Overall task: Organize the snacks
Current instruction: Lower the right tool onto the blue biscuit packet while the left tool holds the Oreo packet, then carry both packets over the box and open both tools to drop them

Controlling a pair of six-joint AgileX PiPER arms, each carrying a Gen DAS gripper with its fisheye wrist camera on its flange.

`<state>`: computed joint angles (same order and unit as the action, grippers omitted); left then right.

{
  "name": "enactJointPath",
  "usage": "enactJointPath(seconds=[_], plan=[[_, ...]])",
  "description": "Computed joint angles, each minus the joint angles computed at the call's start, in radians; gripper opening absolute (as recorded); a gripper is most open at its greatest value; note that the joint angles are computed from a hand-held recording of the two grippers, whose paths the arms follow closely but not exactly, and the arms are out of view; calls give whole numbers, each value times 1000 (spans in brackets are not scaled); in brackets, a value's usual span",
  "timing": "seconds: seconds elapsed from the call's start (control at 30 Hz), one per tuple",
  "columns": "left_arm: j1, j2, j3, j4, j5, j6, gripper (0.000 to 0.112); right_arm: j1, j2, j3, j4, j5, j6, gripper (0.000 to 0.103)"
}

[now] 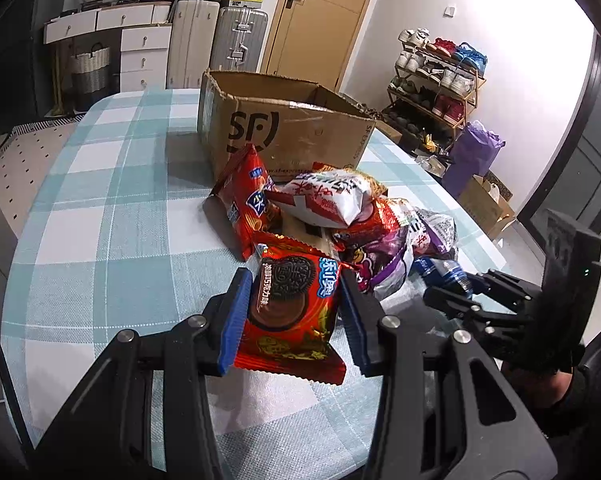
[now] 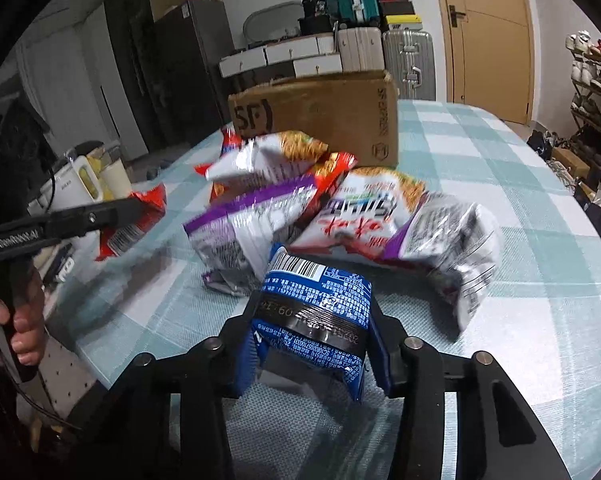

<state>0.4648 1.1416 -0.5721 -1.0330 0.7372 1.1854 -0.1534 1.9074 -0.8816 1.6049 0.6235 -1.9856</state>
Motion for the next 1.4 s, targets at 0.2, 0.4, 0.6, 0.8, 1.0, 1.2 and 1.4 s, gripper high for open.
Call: enactJointPath(seconds=[0.2, 0.4, 0.6, 0.8, 1.0, 1.2, 1.4], plan=[[2, -6, -36, 4, 20, -23, 40, -47, -28, -14, -36, 81, 54, 46], [-24, -4, -108, 36, 33, -95, 40, -77, -65, -57, -81, 152, 134, 46], [-56, 24, -226, 90, 36, -187, 40, -78, -76, -179, -159, 214, 269, 46], [-68, 95, -367, 116, 56, -244, 40, -59, -31, -371, -246, 262, 418, 46], [-94, 209, -548, 161, 75, -325, 40, -17, 40, -583, -336, 302, 571, 46], [-156, 363, -777, 240, 89, -451, 40, 28, 150, -846, -429, 339, 740, 46], [-212, 541, -1049, 340, 131, -594, 40, 65, 320, -1206, -540, 405, 953, 46]])
